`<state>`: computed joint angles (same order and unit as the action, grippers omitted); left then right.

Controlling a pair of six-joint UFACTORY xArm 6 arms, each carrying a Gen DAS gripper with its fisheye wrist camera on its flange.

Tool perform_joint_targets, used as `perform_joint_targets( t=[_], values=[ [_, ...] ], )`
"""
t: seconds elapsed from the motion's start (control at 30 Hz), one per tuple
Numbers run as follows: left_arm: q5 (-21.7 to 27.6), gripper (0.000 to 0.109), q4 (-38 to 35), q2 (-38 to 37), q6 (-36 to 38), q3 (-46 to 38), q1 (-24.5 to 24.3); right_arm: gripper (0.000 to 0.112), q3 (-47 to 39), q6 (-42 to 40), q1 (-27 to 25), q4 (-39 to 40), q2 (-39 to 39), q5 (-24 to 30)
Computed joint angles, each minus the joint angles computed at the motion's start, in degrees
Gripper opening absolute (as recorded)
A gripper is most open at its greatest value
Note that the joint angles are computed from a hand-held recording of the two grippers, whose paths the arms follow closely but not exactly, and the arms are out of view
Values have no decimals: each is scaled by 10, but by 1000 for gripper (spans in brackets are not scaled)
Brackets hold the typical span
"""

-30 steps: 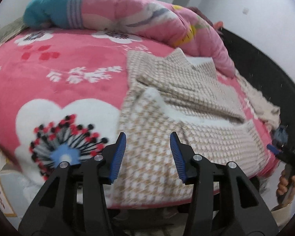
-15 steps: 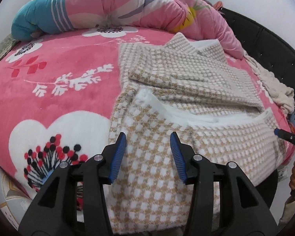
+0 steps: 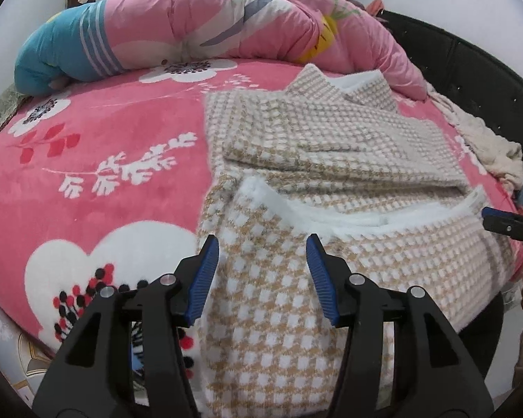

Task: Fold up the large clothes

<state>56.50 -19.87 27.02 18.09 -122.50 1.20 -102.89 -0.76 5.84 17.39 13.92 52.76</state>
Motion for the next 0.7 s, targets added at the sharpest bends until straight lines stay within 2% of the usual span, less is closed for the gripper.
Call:
perform_joint_targets(
  t=[0.13,0.2,0.27,0.33,0.37,0.4,0.43,0.47,0.5,0.53,0.6,0.7],
  values=[
    [29,50,-77,2,64,-14,2,73,-7,-2,-2,20,1,27],
    [88,50,-144,14,110,-41,6,73,-6,-8,1,35,0,34],
    [118,51,-143,23,109,-55,-2,73,-10,4,10,21,7,38],
    [135,49,-104,39,83,-66,-19,61,-16,29,20,-14,18,41],
    [124,46,-97,36,78,-51,-23,59,-16,38,23,-25,22,38],
    [104,41,-99,25,79,-26,-27,49,-14,39,24,-24,22,36],
    [86,38,-108,15,84,-4,-28,34,-11,41,26,-26,20,32],
    [77,29,-121,7,96,11,-28,27,-9,43,27,-30,17,31],
    [69,17,-128,1,105,22,-28,14,-7,43,28,-29,13,29],
    [59,11,-130,-8,114,36,-28,9,-4,45,29,-34,9,26],
    [44,6,-137,-20,125,54,-28,8,5,54,33,-49,-1,12],
    [14,5,-138,-27,133,48,-31,7,0,67,35,-63,-10,-10]
  ],
)
